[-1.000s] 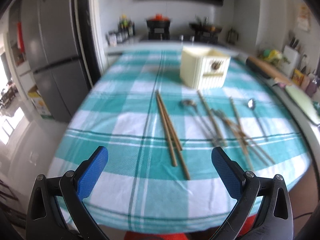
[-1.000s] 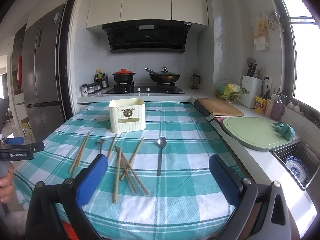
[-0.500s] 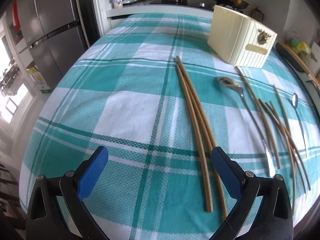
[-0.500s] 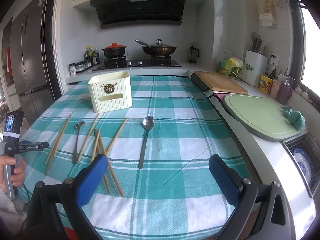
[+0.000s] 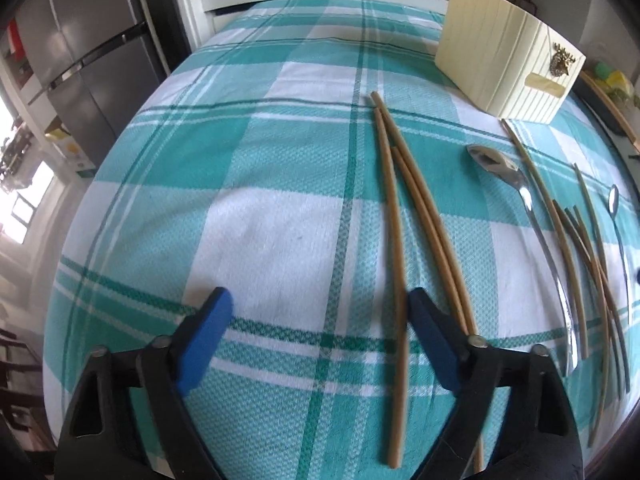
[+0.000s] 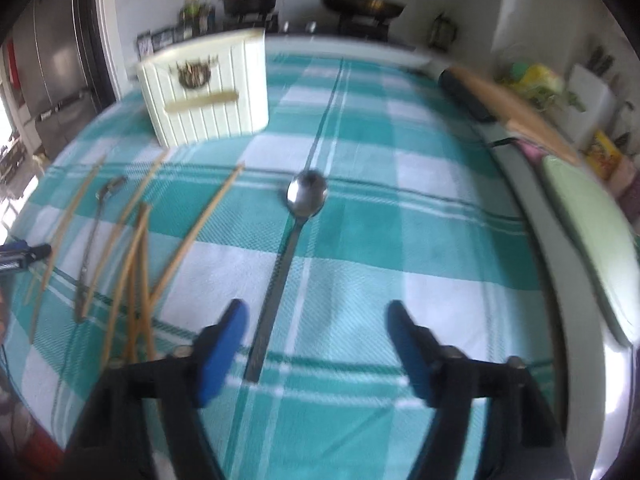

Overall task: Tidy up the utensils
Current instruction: 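Grasp a single wooden chopstick with the left tool while the right tool grasps a metal spoon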

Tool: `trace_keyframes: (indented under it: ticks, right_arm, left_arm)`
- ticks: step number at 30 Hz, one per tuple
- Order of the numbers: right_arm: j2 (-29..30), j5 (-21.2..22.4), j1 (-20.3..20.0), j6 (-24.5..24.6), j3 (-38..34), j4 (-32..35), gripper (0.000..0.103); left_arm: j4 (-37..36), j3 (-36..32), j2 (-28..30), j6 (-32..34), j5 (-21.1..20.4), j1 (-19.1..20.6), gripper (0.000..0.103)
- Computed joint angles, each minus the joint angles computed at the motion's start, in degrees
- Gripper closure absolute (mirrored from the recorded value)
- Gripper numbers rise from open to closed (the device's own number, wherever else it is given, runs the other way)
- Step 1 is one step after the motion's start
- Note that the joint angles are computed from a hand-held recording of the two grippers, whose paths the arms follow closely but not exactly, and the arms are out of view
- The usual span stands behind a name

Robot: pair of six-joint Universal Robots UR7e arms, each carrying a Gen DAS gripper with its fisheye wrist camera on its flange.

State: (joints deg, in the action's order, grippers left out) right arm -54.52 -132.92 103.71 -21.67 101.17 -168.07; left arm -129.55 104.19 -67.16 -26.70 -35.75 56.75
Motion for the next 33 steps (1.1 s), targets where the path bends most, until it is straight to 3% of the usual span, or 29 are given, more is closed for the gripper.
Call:
trace_keyframes:
  ticks: [1, 3, 4, 5, 6, 7, 8, 14, 17, 18, 19, 20, 21, 22, 26, 33]
  right_arm:
    - [1.2, 1.1, -0.6, 0.5, -1.6, 2.4, 0.044]
    - [3.1, 2.4, -1.2, 0.3, -3.2, 4.3, 0.052]
    - [3.8, 1.7, -0.8, -2.1, -3.2, 1.8, 0.055]
    - [4.3, 0.7, -0.4, -3.3, -3.4, 1.2, 0.063]
    - [4.3, 0.7, -0.2, -2.8, -3.4, 1.7, 0.07]
    - [4.2, -0.5, 0.0, -2.0, -3.5, 1.8, 0.09]
    - [4.3, -2.2, 0.3, -1.9, -3.2, 1.2, 0.094]
    - [0.4, -6.4, -0.2, -0.6, 0.7, 0.8, 0.095]
    - [-2.2, -6.0, -1.1, 0.9, 2.2, 3.2, 0.095]
    - [-3.2, -4.8, -1.5, 1.6, 2.4, 4.5, 0.094]
    - [-2.9, -4.4, -1.7, 1.9, 1.6, 5.7, 0.084]
    - [-2.9, -4.0, -1.9, 1.8, 1.1, 6.2, 0.065]
    - [-3.1, -2.8, -2.2, 1.6, 0.8, 6.6, 0.052]
    - [-3.1, -1.7, -2.4, 1.2, 0.5, 6.3, 0.039]
    - [-1.0, 0.2, -3.2, 0.1, -2.6, 6.6, 0.038]
    - [4.1, 0.4, -3.3, -1.3, -7.5, 2.4, 0.038]
  left_arm:
    - [0.3, -0.5, 0.0, 0.6, -0.4, -0.1, 0.034]
    - [0.4, -0.9, 0.1, 1.5, -0.8, -0.2, 0.073]
    - [0.3, -0.9, -0.1, 1.8, -1.4, -0.2, 0.08]
    - [0.3, -0.8, -0.1, 1.6, -1.6, -0.2, 0.095]
    - [0.5, -0.6, -0.4, 1.0, -1.3, -0.3, 0.097]
    - [0.3, -0.1, -0.7, 0.7, -1.3, -0.4, 0.098]
    - [0.0, 0.6, -1.3, 0.2, -1.3, -0.5, 0.098]
    - [4.0, 4.2, -5.5, -4.1, -0.5, -1.7, 0.098]
    - [6.5, 3.5, -6.5, -3.5, -2.0, -1.1, 0.093]
    - [7.3, 2.8, -6.4, -3.1, -2.9, -0.7, 0.085]
    - [7.8, 1.6, -6.1, -1.7, -4.3, -0.1, 0.078]
    - [8.2, 0.4, -5.7, -0.6, -5.5, 0.4, 0.062]
    - [9.1, -1.3, -5.1, 0.8, -7.6, 1.3, 0.048]
    - [9.4, -2.7, -4.5, 2.0, -9.4, 2.0, 0.044]
    - [11.1, -8.4, -0.4, 6.9, -9.0, 3.8, 0.043]
    - [13.6, -18.1, 6.4, 7.6, -6.5, 6.1, 0.049]
